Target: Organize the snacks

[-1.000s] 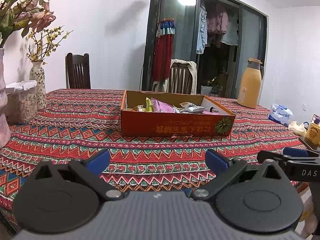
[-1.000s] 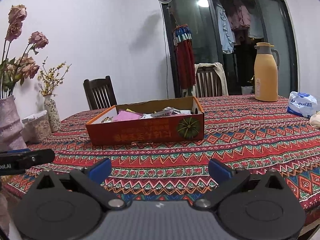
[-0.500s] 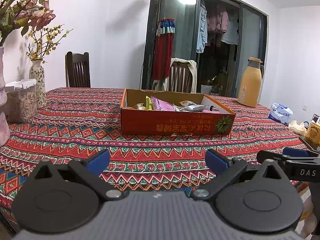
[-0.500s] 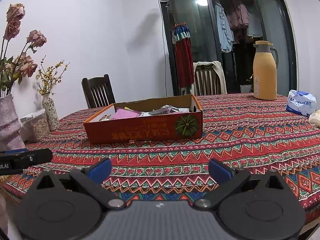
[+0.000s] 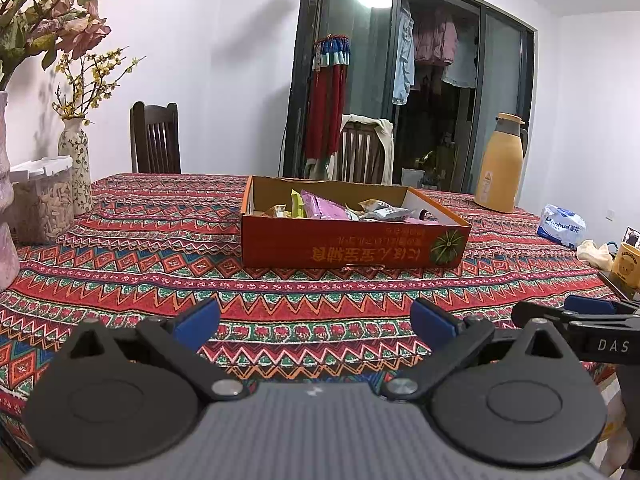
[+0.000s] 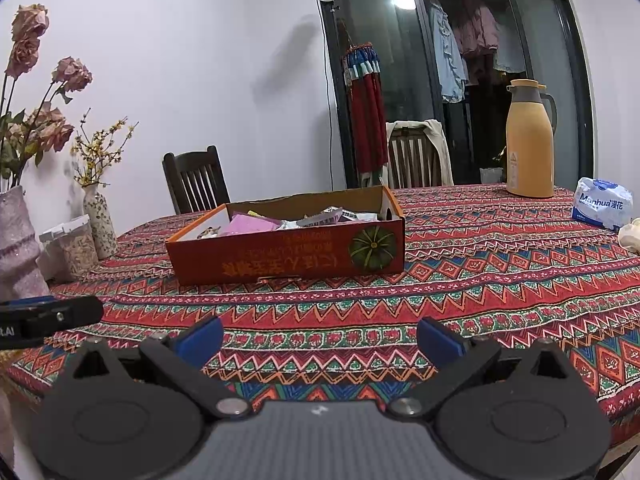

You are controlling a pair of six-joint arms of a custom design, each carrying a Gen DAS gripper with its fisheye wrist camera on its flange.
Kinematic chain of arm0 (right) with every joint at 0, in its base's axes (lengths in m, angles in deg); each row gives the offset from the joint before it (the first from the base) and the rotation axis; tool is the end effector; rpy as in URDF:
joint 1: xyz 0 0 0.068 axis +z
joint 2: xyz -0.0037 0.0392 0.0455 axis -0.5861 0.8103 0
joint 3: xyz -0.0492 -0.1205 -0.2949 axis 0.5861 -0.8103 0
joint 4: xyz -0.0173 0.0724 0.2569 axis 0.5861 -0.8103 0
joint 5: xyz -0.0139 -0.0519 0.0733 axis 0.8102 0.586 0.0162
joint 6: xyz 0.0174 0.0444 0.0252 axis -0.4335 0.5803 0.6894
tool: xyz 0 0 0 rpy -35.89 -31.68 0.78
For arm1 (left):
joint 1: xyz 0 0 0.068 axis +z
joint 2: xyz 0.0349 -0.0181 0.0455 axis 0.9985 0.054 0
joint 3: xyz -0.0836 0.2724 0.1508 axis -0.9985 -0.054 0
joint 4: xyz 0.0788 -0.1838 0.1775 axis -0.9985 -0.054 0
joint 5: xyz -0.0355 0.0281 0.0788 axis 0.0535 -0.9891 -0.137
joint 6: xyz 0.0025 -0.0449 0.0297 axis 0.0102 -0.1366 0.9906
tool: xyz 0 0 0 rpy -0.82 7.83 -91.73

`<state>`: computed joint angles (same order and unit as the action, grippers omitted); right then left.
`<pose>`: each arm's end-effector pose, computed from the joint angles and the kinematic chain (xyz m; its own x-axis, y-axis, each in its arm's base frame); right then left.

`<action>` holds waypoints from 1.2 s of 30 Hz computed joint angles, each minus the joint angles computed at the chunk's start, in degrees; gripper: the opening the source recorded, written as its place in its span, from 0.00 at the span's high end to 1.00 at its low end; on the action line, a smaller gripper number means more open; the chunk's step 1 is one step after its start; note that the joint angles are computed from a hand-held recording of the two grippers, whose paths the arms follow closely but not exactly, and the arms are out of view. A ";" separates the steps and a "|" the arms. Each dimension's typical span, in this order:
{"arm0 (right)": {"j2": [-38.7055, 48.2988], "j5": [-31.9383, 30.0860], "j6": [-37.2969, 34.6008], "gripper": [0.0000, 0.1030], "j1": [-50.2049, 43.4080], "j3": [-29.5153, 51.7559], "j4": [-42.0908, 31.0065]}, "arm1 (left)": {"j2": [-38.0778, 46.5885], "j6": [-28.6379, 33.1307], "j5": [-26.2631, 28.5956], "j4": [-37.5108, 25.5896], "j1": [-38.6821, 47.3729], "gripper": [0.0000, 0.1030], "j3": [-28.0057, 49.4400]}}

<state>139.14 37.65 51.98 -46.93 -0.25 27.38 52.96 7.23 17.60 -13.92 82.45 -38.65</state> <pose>0.1562 -0.0250 0.1560 -0.3447 0.1862 -0.9200 0.0913 0.9821 0.1646 0.2434 -0.0297 0.1895 -0.3807 0.0705 -0.9220 0.3649 0.9276 -0.0797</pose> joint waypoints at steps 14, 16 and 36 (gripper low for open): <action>-0.11 0.03 -0.01 0.00 0.02 0.08 -0.25 | 0.27 0.00 0.04 0.35 0.01 0.00 -0.17; 0.01 0.06 -0.01 0.00 0.06 0.14 -0.26 | 0.26 -0.02 0.05 0.30 0.02 0.00 -0.14; -0.11 0.02 -0.03 0.00 -0.01 -0.10 -0.33 | 0.67 -0.07 0.12 1.65 0.02 0.00 -0.88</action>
